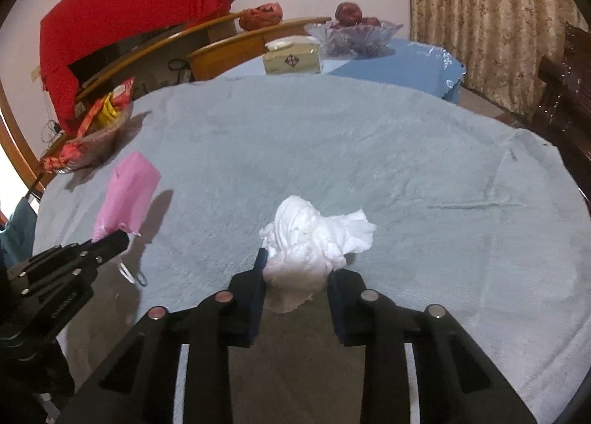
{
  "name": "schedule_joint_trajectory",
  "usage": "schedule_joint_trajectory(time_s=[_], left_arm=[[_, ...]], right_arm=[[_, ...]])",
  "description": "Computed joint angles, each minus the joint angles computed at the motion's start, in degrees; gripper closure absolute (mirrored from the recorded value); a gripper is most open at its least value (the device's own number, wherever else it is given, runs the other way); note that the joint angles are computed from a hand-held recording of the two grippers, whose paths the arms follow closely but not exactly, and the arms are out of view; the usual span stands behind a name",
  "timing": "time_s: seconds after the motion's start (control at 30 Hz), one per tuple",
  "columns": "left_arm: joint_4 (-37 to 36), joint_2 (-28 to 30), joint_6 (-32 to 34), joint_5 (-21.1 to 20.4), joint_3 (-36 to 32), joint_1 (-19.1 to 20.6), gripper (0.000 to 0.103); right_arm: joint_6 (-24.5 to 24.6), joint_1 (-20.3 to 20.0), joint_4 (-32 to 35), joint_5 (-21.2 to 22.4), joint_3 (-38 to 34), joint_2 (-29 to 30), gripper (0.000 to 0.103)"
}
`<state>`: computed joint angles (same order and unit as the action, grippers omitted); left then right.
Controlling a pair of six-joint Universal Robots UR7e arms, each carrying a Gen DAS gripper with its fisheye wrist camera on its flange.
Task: Collect trash
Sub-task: 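Carry the pink mask and white tissue over the trash bin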
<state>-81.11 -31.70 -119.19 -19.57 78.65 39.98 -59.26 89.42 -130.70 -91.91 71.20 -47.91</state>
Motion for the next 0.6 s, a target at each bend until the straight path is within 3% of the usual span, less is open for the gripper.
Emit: schedule_joint_trajectory(time_s=[0.2,0.6], left_arm=[[1.2,2.7,1.6,0.6,-4.5,-1.3,0.096],[-2.8,9.1,11.5,0.9,-14.4,-4.7,0.097]], right_arm=[[0.4,-0.6,0.9,1.6,-0.2,-2.4,0.073],[0.6,-3.1,3.5,4.0,-0.9,-8.9,0.073]])
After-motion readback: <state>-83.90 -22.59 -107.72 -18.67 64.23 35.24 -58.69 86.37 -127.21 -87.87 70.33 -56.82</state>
